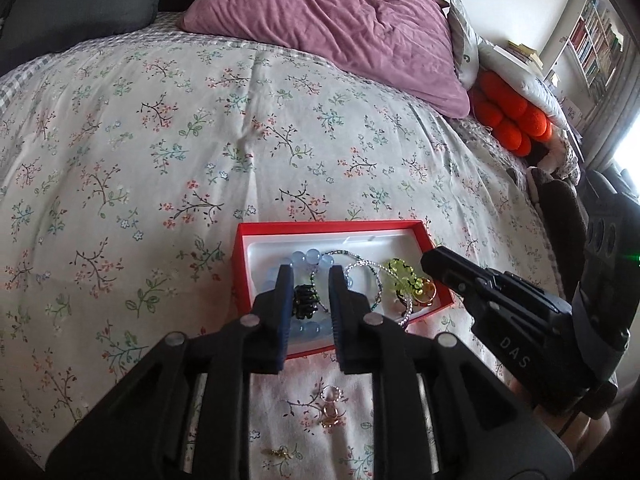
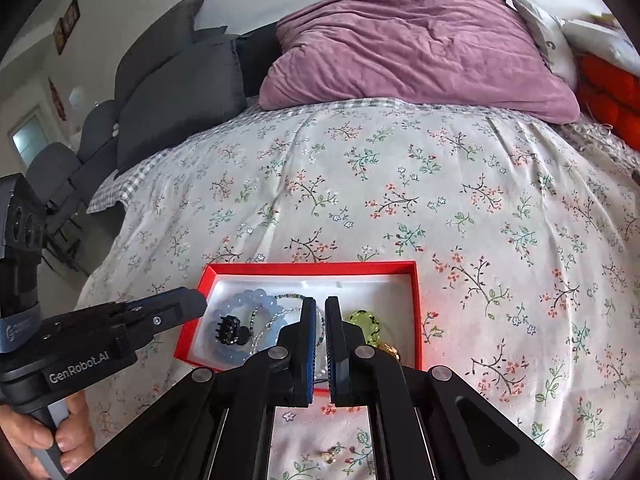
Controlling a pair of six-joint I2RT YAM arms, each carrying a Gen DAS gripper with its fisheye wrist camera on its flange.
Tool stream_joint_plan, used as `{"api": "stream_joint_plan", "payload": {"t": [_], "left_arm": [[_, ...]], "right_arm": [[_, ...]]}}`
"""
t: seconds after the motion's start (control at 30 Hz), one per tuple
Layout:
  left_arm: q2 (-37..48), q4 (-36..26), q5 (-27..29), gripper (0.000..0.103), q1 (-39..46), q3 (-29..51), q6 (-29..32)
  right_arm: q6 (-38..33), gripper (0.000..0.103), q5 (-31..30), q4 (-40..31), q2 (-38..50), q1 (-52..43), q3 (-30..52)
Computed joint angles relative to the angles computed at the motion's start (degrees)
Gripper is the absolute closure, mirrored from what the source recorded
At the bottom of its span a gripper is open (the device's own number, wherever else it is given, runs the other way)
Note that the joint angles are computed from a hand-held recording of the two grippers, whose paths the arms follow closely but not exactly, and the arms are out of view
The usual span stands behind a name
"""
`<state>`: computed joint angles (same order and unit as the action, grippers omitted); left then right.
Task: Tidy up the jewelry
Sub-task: 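Open both tools to drop the bracelets into the red box, then withdraw both open tools from the red box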
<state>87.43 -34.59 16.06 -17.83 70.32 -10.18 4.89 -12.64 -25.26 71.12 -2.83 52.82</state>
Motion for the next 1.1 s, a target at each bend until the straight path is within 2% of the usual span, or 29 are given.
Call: {"api": "stream_joint_plan", "payload": {"t": [0.1,0.23,0.27,0.37,0.4,0.43,0.47,0.73,0.8,1.1], "left_arm": [[-1.55,-0.59,-0.55,0.067,0.05,-0.54,0.58],[-3.73,-2.21,-1.30,0.054,0.48,-1.24,1.50],[-4.50,-2.73,-1.69,0.048,0.56,-1.55,1.85],[-6.58,-3.98,-3.32,0.037,0.37,-2.52,2.54],[-7.34,-4.51,-3.90,0.033,0.29,-2.90,2.95],[-8.02,-5.05,-4.44,0.031,0.24,-3.20,3.35],[-8.63,-5.64,-4.95,0.028,0.22,-3.43,3.65],[-11.27,-12.48,-8.02,0.015,0.51,-4.30,3.31],[-12.19,-13.44,-8.13,0.002,0.65,-5.21,3.18],[-16.11,-15.36,-9.68,0.001,1.31,-10.09,5.59]], "right_arm": [[-0.14,0.092,2.35,0.26,-0.54,-0.22,-0.46],[-0.85,0.088,0.93,-3.26,-0.73,-1.95,0.48],[-1.46,0.086,0.89,-4.06,-1.12,-2.17,0.55],[-3.07,0.073,0.37,-6.60,-2.71,-2.83,0.65],[-3.53,0.059,0.01,-7.52,-3.45,-3.23,0.61],[-3.70,0.036,-0.20,-8.20,-4.18,-3.48,0.50],[-3.70,0.030,-0.41,-8.67,-5.35,-3.80,0.13],[-5.30,0.025,2.94,-15.47,-11.19,-3.36,-0.77],[-5.52,0.024,3.14,-17.00,-12.32,-3.56,-1.29],[-8.99,0.017,2.23,-23.75,-18.04,-6.31,-3.51]]}}
